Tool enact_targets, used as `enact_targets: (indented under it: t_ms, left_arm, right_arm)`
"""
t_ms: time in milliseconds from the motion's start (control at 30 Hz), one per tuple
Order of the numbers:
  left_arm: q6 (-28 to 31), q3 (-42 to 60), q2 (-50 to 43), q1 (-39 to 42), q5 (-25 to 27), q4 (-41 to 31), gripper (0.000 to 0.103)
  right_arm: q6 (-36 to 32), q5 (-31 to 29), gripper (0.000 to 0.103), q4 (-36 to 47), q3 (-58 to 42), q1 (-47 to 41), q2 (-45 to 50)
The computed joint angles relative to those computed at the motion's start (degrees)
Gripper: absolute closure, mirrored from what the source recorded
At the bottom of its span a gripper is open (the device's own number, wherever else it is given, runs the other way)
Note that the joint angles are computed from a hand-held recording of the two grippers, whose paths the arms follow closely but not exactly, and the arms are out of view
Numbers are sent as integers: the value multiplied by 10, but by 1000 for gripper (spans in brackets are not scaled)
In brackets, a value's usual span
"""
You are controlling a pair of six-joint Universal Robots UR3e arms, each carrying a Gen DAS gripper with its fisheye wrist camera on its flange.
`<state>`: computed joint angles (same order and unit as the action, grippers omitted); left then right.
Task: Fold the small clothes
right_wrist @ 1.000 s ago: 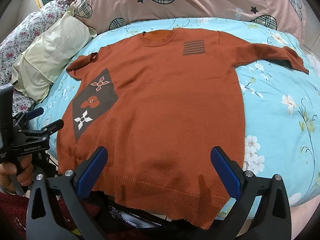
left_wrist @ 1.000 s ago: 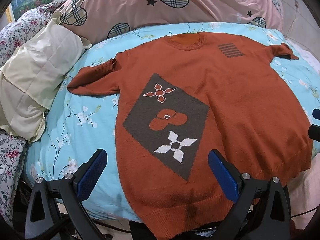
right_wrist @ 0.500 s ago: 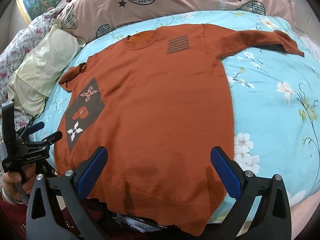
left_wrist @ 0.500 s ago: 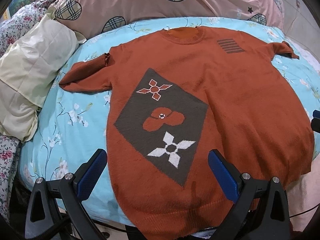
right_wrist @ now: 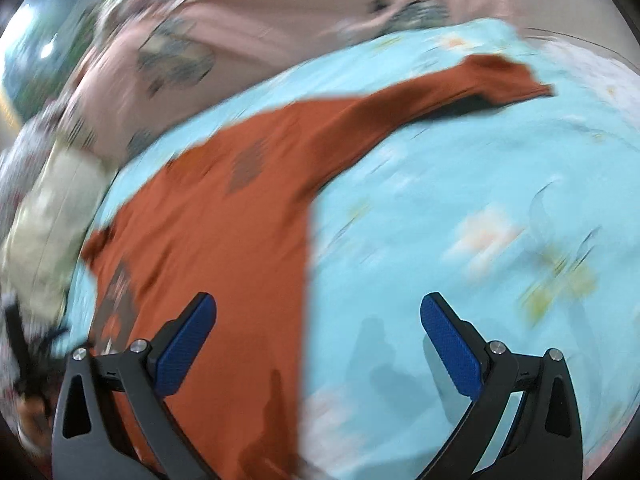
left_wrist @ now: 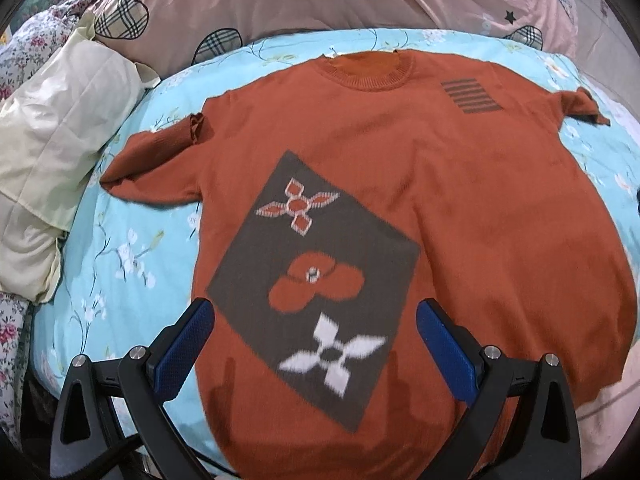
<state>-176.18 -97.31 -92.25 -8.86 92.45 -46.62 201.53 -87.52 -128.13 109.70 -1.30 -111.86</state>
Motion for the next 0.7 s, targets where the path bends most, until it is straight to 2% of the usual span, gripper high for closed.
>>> enact_targets:
  t_ms: [133,233,367,567,600,633,667,700]
  left_arm:
    - [-10,42,-40,-10,-1,0,2]
    - [-13,71,-70,-25,4,-10,2]
    - [-14,104,-109,-52,20,-31,2]
    - [-18,151,-162,-69,29,-57,2]
    - [-20,159,-170,-68,28,-61,2]
    - [-22,165,-175,-68,26,-62,2]
    - [-25,172,-182,-66,23,-66,2]
    - [-27,174,-184,-64,19,-63,2]
  right_arm:
    - [-68,58,30,-6,-6,-212,-8]
    - [-80,106,43,-27,-55,-339,71]
    - [-53,142,47,-63,-124,-417,182]
    - [-8,119,48,-102,-205,-417,312]
    - [-3,115,58,-111,-218,-416,331]
    - [-1,104,77,-116,-222,-409,339]
    - [-6,103,88,-107,-239,-407,349]
    - [-7,102,94,-103,-246,-400,353]
